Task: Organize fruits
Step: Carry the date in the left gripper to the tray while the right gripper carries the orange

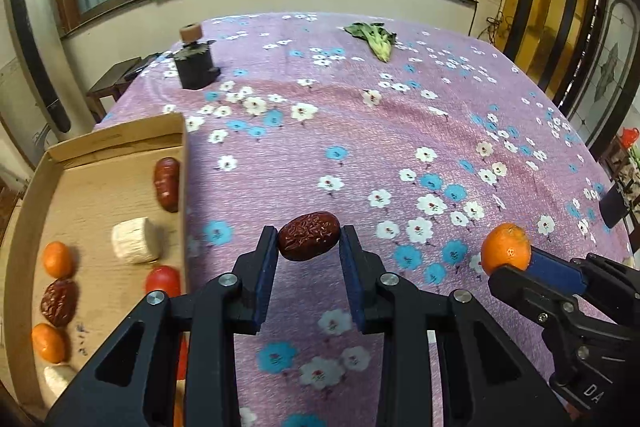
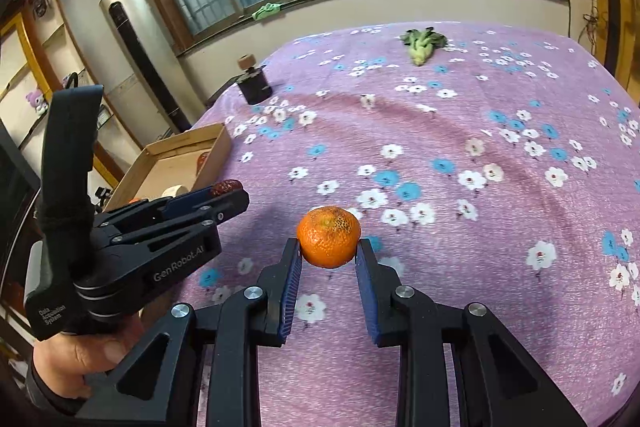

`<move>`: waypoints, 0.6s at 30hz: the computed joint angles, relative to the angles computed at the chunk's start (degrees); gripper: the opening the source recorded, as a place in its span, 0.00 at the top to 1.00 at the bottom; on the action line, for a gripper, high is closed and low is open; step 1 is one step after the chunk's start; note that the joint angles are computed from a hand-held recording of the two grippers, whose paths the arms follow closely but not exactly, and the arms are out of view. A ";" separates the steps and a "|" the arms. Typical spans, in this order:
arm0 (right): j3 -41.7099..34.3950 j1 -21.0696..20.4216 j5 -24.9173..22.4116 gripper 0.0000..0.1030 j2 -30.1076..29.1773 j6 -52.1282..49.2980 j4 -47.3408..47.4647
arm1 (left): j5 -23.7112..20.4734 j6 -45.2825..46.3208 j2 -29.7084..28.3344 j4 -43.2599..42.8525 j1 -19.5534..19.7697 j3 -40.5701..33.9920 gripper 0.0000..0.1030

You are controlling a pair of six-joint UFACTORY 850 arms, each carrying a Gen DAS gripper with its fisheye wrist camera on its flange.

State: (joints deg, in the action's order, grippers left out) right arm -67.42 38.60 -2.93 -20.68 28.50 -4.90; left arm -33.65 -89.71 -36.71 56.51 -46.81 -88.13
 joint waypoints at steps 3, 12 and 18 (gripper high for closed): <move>-0.41 0.77 -0.17 0.73 -0.20 2.28 -2.63 | -0.23 -2.19 1.38 1.62 0.11 1.84 0.72; -2.42 2.53 -1.21 0.73 -1.49 -1.26 -0.20 | -0.60 -5.82 3.97 4.11 0.35 5.40 0.72; -3.69 3.57 -1.81 0.73 -2.14 -4.14 2.16 | -0.59 -7.70 5.45 5.22 0.67 7.47 0.72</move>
